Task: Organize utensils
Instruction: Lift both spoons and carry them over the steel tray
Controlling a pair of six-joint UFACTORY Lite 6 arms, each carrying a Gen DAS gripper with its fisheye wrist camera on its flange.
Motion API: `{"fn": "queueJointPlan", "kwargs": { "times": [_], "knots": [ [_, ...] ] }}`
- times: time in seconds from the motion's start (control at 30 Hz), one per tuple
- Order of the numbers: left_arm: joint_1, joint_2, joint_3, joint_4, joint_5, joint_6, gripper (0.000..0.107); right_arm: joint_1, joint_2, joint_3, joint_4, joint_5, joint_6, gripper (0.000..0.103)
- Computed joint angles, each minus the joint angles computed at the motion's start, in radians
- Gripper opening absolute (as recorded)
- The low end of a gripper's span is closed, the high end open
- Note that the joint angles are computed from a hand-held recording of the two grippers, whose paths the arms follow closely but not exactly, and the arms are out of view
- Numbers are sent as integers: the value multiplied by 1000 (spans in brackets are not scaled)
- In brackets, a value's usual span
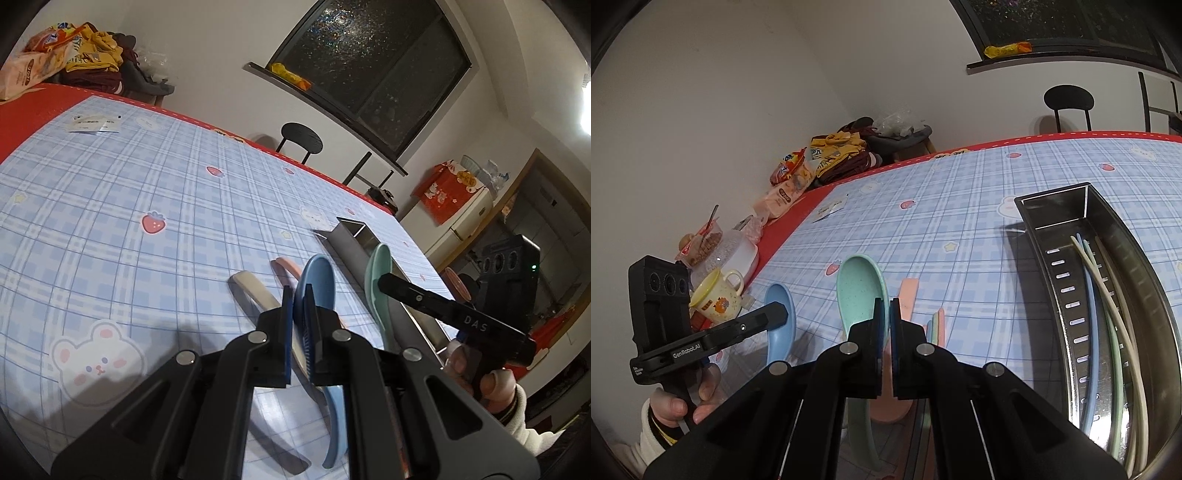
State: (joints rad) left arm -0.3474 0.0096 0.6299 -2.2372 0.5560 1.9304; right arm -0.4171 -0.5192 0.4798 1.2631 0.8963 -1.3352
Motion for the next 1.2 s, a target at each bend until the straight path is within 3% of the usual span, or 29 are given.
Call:
{"fn": "queueJointPlan", "kwargs": {
  "times": [0.37, 0.67, 0.97, 1.2],
  "knots": [
    [6, -1, -10, -27, 20, 22, 9, -60, -9, 20, -13, 80, 10, 4],
    [-54, -12, 37, -78, -22, -54, 10, -292, 82, 161, -23, 326, -30, 4],
    [-339, 90, 278, -425, -206, 137, 10, -558, 305, 357, -58, 492, -141, 4],
    [-503, 401, 648, -647, -329, 223, 10, -696, 533, 542, -69, 513, -172, 4]
  ]
}}
